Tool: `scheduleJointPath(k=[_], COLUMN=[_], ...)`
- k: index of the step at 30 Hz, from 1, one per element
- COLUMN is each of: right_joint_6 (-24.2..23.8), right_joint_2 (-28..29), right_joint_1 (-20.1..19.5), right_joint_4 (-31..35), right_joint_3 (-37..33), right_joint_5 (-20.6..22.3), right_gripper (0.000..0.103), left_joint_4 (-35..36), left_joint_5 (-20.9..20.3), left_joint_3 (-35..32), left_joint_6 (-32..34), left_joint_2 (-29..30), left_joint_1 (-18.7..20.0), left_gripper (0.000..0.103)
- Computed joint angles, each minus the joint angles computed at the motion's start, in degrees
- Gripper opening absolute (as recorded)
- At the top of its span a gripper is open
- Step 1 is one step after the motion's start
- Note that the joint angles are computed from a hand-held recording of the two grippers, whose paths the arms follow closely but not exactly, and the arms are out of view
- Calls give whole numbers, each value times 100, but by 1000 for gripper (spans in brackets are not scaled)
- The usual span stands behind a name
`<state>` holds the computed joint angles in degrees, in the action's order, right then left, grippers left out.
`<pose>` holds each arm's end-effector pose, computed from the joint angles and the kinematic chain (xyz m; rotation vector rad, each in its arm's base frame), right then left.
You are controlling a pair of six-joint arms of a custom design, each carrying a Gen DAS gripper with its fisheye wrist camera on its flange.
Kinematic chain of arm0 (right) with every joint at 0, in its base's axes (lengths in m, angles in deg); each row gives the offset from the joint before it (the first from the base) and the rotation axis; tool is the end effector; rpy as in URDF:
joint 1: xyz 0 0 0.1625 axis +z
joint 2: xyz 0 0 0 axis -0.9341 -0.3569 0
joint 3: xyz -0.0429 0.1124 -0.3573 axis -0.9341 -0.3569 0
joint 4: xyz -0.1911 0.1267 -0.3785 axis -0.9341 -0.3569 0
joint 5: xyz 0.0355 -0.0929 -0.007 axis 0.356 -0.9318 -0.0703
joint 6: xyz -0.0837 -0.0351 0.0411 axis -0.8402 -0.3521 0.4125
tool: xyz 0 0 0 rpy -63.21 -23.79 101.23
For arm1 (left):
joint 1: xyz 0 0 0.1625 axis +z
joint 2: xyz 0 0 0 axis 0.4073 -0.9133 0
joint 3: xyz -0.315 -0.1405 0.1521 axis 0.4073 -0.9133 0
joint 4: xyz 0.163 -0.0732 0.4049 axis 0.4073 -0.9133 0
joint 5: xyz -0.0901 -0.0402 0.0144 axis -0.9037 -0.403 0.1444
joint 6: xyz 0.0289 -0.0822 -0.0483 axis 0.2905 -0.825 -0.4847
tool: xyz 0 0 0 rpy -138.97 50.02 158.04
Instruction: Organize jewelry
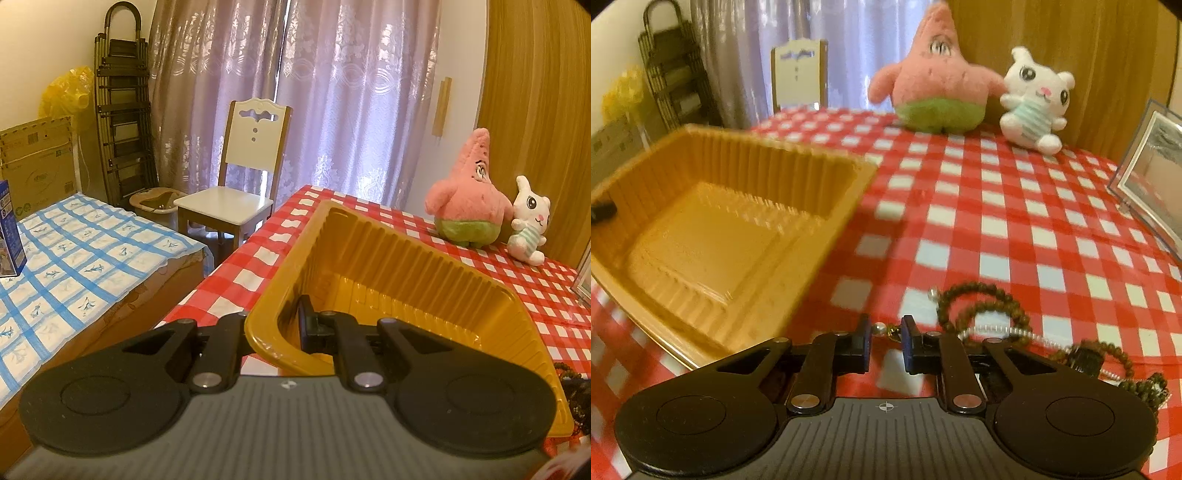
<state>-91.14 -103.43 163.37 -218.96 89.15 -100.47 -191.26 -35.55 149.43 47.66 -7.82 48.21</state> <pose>0.1295 -0.7087 0.0814 0.1509 -2.2126 1.0659 -0.0753 -0.8108 0.1534 0.6517 2.2717 -1.2451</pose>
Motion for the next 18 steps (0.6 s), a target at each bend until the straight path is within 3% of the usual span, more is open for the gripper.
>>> scheduleJointPath(k=[4, 7, 11, 15, 18], right_joint_6=[162, 4, -112, -321, -243], right_joint_2=[-256, -244, -6, 146, 73], right_joint_1=[106, 169, 220, 254, 227], right_joint_4=[33, 375, 962, 1004, 881], right_joint_3=[178, 109, -228, -382, -263], right_joint_5=[713, 1024, 840, 657, 788], right_gripper=[17, 17, 17, 19, 23], left_joint_4=[32, 26, 58, -39, -110], left_joint_5=[-31, -45, -70, -87, -65], left_joint_3=[-33, -39, -81, -65, -57], left_joint_6=[27, 61, 153, 280, 318], left_joint_2=[9, 11, 14, 0, 8], left_joint_1=[7, -2, -15, -21, -34], left_gripper=[11, 11, 11, 11, 11])
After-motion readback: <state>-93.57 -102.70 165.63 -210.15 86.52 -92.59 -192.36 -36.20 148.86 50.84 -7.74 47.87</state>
